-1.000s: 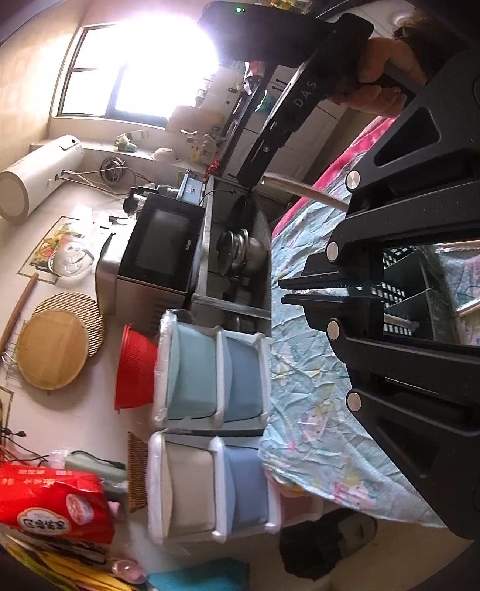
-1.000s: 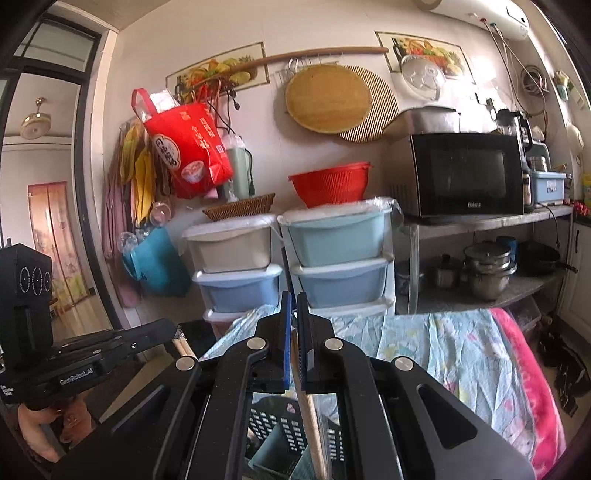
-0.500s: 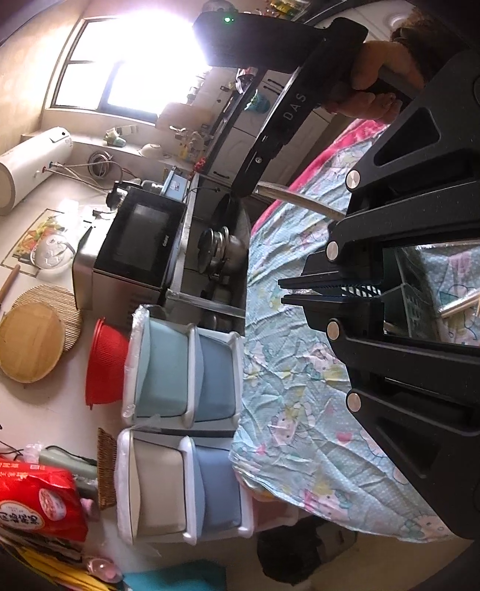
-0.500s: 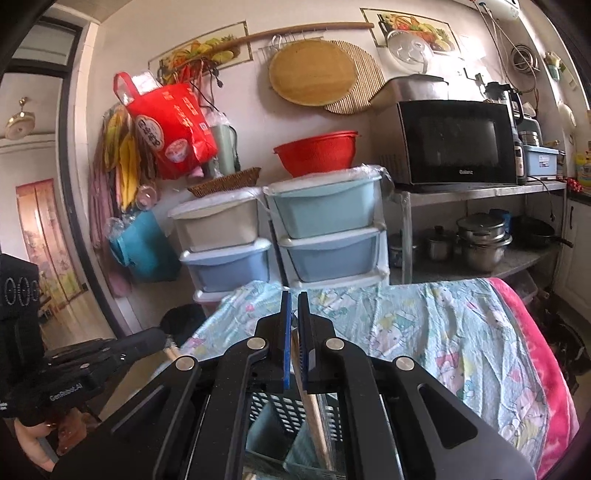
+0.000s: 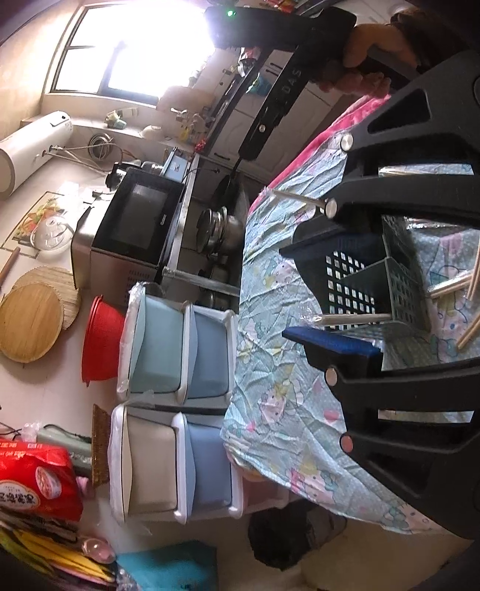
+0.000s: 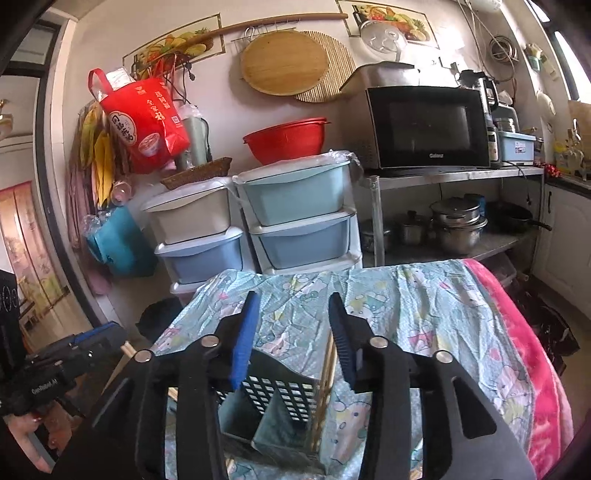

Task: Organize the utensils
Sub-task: 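Lower the chopsticks into the caddy and open both tools, then move both tools back down toward the remaining chopsticks beside the caddy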

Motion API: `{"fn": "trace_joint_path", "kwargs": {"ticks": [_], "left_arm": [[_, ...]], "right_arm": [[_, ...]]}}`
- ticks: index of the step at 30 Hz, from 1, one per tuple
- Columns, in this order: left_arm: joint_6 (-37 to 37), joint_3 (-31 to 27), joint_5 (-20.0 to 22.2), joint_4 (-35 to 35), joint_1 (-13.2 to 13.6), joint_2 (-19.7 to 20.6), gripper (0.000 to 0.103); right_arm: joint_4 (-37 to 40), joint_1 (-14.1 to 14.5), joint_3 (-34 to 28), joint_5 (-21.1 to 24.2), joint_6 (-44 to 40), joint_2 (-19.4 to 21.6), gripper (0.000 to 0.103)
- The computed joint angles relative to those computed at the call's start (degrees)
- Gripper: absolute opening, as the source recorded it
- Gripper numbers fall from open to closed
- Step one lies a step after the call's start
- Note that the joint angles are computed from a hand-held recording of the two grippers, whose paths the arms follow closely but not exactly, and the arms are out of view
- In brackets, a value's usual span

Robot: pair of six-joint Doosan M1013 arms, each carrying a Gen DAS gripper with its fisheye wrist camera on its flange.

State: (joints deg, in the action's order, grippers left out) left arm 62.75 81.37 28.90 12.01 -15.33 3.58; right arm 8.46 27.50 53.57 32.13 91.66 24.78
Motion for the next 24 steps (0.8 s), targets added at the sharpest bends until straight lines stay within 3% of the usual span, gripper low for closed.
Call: {"fn": "trace_joint_path", "kwargs": {"ticks": [7,16,24], "left_arm": [[-7.04,1.57,-1.02,7.54,-0.92,-1.36,0.062],[-15.71,3.66,-1.41,16.47,-2.09,-3.33,0.085],[-22.27,6.25,-0.97,22.86,-3.11,-5.26,0.092]], "right_arm": [[-1.49,-0.29,4.4,-2.36,0.06,-2.77,0.058],[-2.47,-0.69,9.42,-5.0,0.99,-6.09,0.069],[-1.94,-0.76,12.48,-5.47,0.07,-8.25,0.072]]}}
